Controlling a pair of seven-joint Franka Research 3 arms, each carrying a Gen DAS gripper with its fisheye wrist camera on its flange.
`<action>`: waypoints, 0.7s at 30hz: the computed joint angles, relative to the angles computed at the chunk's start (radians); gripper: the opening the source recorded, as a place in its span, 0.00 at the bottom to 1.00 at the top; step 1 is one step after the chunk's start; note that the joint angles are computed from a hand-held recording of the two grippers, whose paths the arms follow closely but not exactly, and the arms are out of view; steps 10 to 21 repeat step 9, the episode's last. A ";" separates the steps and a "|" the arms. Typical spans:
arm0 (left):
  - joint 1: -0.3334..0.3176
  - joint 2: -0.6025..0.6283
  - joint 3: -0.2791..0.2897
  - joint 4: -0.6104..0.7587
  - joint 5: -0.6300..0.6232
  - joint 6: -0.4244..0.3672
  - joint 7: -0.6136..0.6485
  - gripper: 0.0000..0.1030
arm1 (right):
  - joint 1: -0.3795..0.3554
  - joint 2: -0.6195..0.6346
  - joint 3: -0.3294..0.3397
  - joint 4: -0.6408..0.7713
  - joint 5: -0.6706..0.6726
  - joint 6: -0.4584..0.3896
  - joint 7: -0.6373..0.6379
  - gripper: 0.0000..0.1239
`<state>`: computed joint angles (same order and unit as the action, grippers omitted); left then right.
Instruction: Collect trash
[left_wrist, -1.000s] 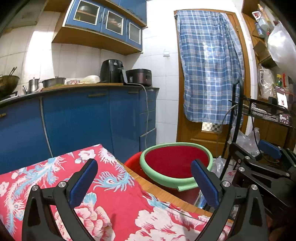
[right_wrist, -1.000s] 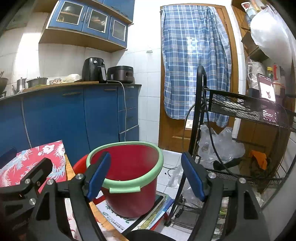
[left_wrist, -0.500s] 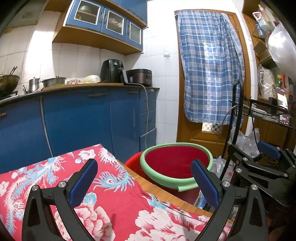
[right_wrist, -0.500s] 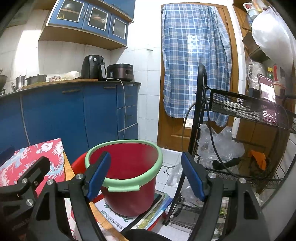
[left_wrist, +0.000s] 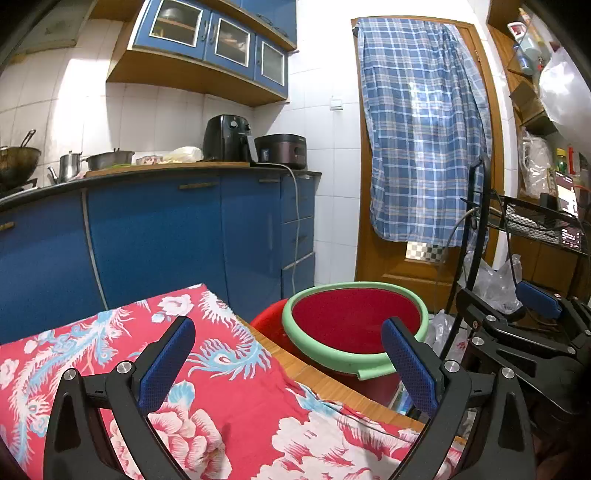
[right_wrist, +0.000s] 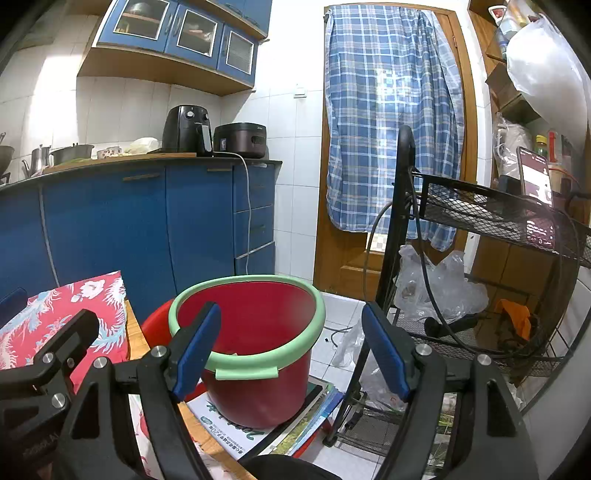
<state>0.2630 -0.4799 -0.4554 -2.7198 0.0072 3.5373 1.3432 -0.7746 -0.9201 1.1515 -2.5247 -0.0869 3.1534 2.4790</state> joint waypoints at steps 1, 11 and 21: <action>-0.001 0.000 0.001 0.000 0.000 0.000 0.000 0.98 | 0.000 0.001 -0.001 0.001 -0.001 -0.001 0.000 0.63; -0.005 0.001 0.007 0.000 0.002 -0.002 0.000 0.98 | 0.001 0.005 -0.004 0.001 -0.004 0.000 -0.003 0.63; -0.005 0.001 0.007 0.000 0.002 -0.002 0.000 0.98 | 0.001 0.005 -0.004 0.001 -0.004 0.000 -0.003 0.63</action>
